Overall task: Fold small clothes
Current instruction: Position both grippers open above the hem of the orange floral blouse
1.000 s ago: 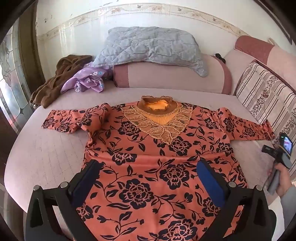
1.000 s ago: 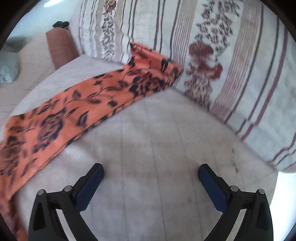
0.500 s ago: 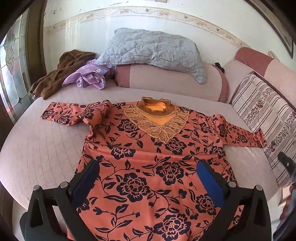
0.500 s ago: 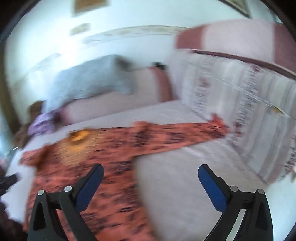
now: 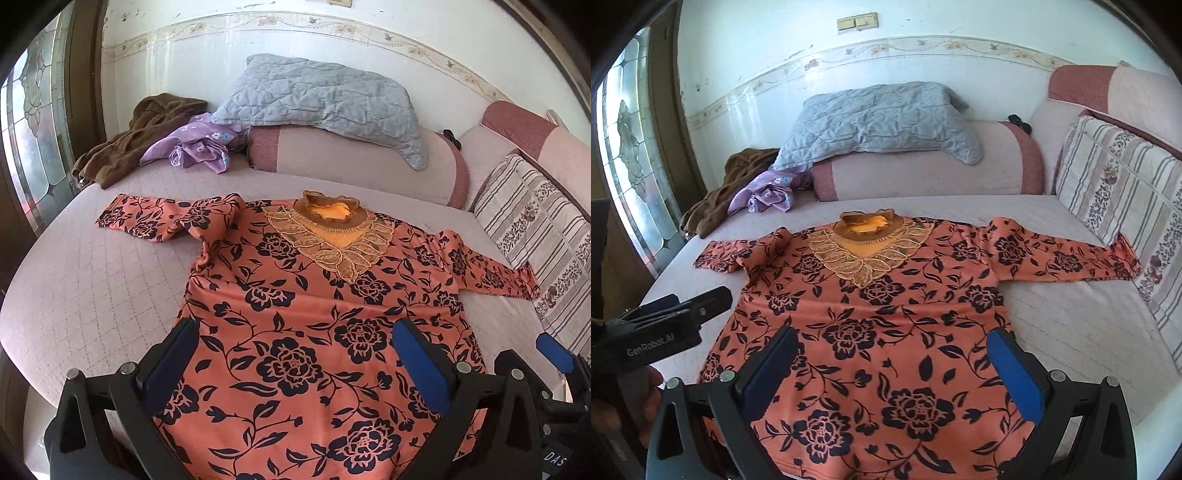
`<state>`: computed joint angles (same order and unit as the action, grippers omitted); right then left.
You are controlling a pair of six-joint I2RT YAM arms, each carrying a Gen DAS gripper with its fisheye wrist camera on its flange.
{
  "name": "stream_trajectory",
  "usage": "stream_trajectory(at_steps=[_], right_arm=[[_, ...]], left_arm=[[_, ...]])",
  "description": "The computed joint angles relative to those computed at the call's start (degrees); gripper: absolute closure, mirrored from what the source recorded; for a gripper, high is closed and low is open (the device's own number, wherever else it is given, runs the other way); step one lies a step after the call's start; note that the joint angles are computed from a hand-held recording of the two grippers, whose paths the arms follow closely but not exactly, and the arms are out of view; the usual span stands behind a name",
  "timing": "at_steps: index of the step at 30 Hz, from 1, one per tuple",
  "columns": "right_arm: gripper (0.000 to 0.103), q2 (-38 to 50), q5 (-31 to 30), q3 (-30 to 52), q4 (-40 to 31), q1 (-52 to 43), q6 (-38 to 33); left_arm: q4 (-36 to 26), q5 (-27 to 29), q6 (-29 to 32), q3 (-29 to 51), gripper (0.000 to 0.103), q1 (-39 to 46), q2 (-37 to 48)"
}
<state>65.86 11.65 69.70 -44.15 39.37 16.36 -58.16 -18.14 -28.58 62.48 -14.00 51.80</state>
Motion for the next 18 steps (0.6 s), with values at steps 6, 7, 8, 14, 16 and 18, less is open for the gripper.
stream_trajectory(at_steps=[6,7,8,14,16,18], right_arm=[[0.000,2.6,1.4,3.1,-0.8,1.1,1.4],[0.000,3.1,1.5,3.6,-1.0,1.0,1.5],[0.000,3.1,1.5,3.7,-0.9,0.6,1.2],[0.000,3.9,1.9,4.3,-0.9,-0.1,0.1],[0.000,4.2,2.0,4.6,-0.9,-0.2,0.0],[0.000,4.4,2.1,4.9,-0.9,-0.3,0.2]], left_arm=[[-0.1,-0.8,-0.4,-0.1,0.000,-1.4,0.5],[-0.1,-1.0,-0.5,-0.1,0.000,-1.8,0.7],[-0.2,-1.4,-0.5,0.1,0.000,-2.2,0.9],[-0.5,-1.8,-0.7,0.5,0.000,-2.7,1.1],[-0.5,-1.9,-0.5,0.5,0.000,-2.6,1.0],[-0.5,-1.6,-0.3,0.5,0.000,-2.3,0.9]])
